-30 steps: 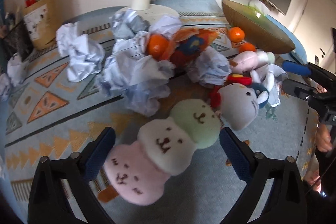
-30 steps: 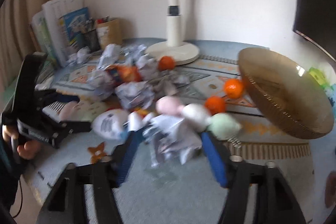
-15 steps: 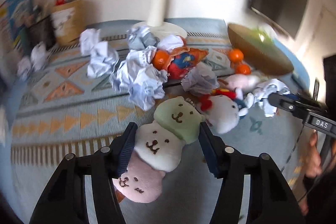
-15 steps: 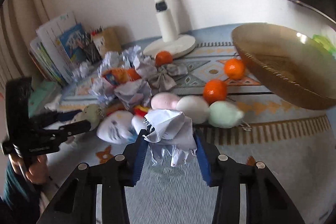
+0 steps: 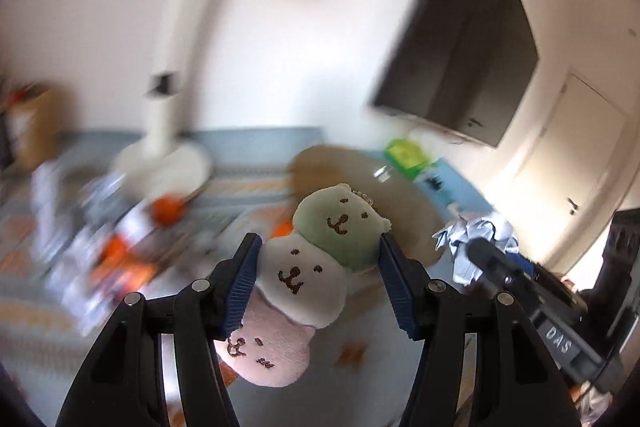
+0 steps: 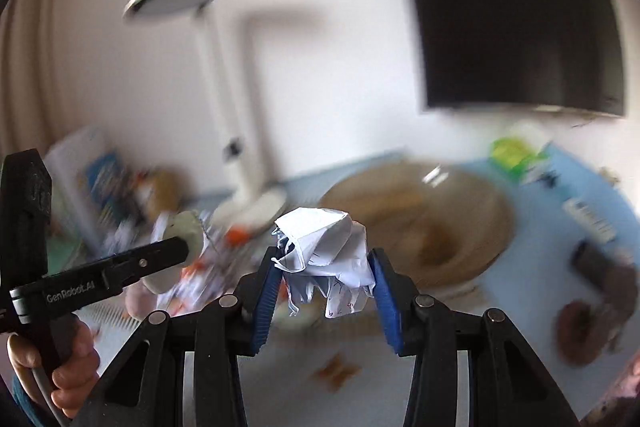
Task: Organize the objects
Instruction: 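Carry both items over the wicker bowl and open both tools to drop them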
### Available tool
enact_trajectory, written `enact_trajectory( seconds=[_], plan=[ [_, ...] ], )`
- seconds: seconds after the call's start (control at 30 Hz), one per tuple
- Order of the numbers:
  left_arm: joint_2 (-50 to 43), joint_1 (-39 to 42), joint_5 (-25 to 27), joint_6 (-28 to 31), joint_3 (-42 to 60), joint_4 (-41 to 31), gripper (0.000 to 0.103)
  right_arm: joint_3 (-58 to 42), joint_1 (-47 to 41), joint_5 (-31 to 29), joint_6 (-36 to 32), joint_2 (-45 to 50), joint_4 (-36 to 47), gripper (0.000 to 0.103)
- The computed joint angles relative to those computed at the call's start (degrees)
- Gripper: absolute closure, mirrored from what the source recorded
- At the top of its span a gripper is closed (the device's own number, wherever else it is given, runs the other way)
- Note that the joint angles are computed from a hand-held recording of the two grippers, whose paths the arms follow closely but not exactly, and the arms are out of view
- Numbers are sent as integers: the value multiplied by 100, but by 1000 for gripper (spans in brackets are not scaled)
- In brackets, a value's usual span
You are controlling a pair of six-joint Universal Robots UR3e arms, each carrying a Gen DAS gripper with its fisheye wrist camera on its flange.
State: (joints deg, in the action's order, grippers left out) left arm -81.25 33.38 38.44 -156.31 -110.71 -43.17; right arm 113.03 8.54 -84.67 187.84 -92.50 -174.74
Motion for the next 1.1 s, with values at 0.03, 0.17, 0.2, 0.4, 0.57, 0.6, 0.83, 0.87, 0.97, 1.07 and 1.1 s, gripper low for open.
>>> enact_trajectory(
  seconds=[0.03,0.17,0.2,0.4,0.57,0.6,0.83,0.87,0.97,1.07,1.1],
  plan=[
    [-467,-395,121,-344,383,355,46,-147,-155,-22,32,81,47,60],
    [-1974,-1497,670,-1159,1670,969,43,-778,-776,81,161,673,520,58],
    [-2310,-1699,796,-1259,1883,1204,35,-861,-843,63,165,793,563,57],
    [-2837,-1707,741,-1586,1884,2104,13,-522,-1207,85,-19,1092,-208,33],
    [-1774,-988,472,-1070,826,2210,3,-729,-1058,8,-100,1311,-579,22],
    [-1523,-812,452,-972,575,2235,1,-885,-939,-121,-133,1502,-757,16],
    [368,1456,-383,796,-1183,761,1,-3135,129,-2075,-912,3642,-933,1],
    [545,1750,-462,1077,-1278,337,1,-3561,293,-2443,-1138,4000,-879,1],
    [796,2560,-534,1780,-1543,-493,1,-4371,485,-3070,-1473,4696,-633,1],
    [1074,3138,-351,2011,-2060,-254,1,-4305,540,-3278,-1663,4773,-966,1],
    [1067,3164,-294,1945,-2161,-46,1,-4238,566,-3370,-1699,4735,-1063,1]
  ],
)
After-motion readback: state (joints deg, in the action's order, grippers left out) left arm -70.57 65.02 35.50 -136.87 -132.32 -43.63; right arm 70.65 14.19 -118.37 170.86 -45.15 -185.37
